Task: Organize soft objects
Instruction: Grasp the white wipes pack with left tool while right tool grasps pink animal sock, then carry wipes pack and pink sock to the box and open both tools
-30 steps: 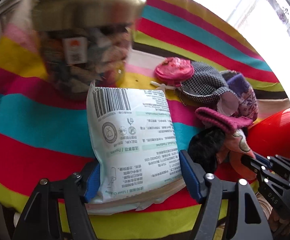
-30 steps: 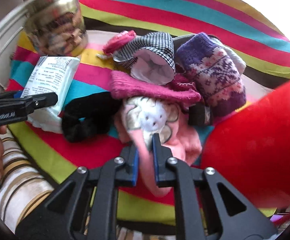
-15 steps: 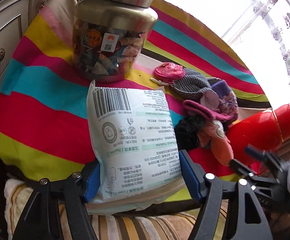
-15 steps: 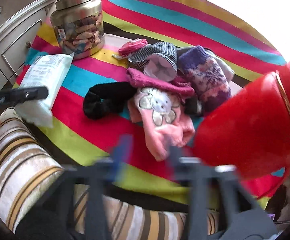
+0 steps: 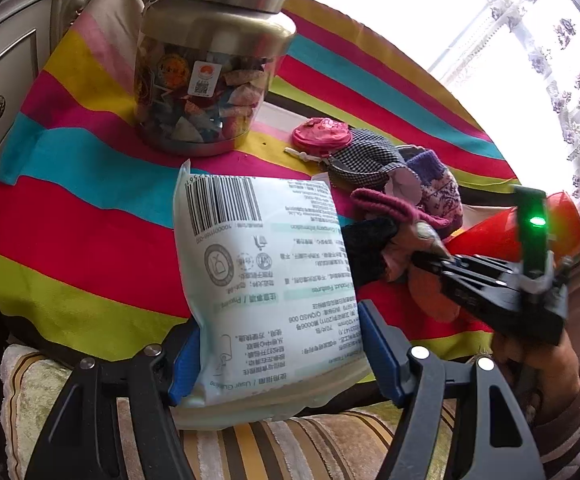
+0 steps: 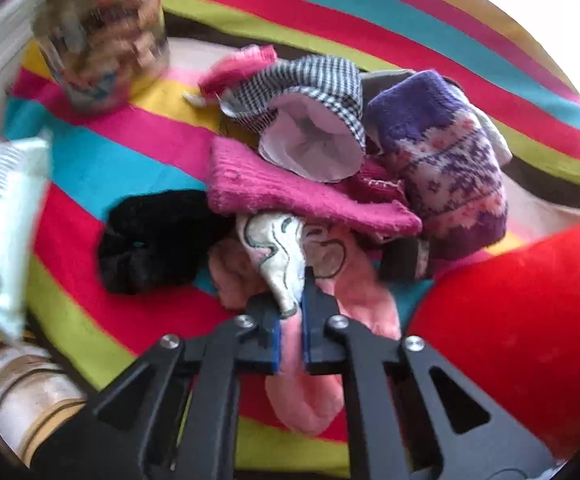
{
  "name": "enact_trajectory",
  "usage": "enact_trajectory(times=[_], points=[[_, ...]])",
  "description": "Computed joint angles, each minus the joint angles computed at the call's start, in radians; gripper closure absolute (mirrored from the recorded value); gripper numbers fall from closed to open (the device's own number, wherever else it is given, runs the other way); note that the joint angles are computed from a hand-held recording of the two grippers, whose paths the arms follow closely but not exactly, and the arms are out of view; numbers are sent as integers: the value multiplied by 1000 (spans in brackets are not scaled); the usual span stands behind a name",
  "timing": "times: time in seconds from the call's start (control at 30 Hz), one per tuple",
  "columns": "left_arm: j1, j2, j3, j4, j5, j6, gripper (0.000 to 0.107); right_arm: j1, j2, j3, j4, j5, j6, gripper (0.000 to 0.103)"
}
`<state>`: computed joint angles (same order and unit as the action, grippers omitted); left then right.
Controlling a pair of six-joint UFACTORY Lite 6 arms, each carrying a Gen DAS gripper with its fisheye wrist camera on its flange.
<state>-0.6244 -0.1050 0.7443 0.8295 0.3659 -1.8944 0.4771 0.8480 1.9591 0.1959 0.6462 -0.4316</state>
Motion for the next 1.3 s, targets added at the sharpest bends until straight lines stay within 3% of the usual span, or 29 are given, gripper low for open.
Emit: enact_trajectory(times=[0.2, 0.43, 0.73, 1.0, 1.3], points=[[-55, -21, 15, 21, 55, -43, 36, -42, -381, -451, 228, -111, -176, 95], [-189, -32, 79, 32, 181, -85, 36, -85, -696, -767, 350, -166, -253, 95], [-351, 129, 301, 33, 235, -86, 36, -365, -1041, -1063, 508, -98, -499, 95], [-436, 460, 737, -91, 214, 147, 36, -826, -1138, -1132, 617, 27, -794, 95], [-479, 1032, 1622, -474, 336, 679, 36, -1226, -1038, -1034, 695, 114, -1028, 94]])
